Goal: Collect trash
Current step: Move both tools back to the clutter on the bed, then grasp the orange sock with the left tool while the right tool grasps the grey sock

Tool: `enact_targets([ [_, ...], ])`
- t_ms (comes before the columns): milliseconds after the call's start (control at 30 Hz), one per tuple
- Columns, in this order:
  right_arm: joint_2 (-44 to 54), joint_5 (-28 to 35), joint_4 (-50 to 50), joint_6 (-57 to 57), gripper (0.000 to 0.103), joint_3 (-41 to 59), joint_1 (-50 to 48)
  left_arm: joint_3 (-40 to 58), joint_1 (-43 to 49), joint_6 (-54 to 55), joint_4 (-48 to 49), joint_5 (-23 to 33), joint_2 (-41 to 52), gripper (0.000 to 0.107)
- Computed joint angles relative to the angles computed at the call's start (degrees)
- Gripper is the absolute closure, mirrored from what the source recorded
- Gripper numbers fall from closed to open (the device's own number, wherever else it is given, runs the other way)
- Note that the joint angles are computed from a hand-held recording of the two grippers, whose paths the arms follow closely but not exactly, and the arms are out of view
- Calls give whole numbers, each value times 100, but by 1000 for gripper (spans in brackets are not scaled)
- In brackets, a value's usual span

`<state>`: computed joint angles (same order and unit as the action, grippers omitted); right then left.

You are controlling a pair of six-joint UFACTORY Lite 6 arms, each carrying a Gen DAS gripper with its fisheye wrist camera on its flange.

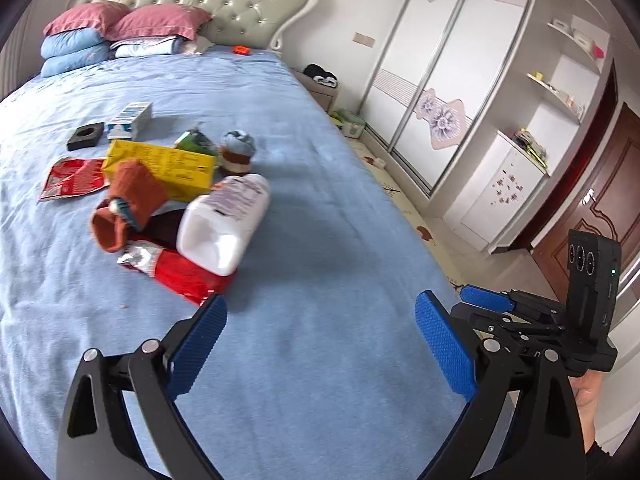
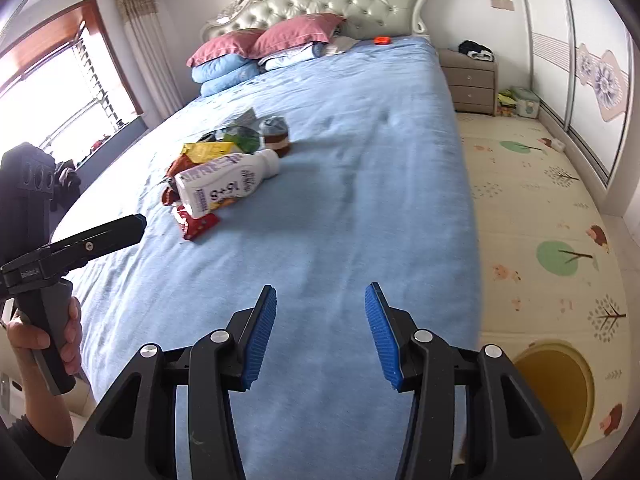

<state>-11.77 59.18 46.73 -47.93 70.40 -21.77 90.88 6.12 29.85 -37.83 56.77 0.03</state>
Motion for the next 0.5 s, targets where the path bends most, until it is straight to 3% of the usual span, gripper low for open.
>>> enact_targets([
  [233,941,-737,-346,1073,57,1188,1715,633,1280,463,-251,305,692,12],
  [500,2836,-906,-749,1897,57,3413,2417,2520,1306,-212,199,275,2479,12],
])
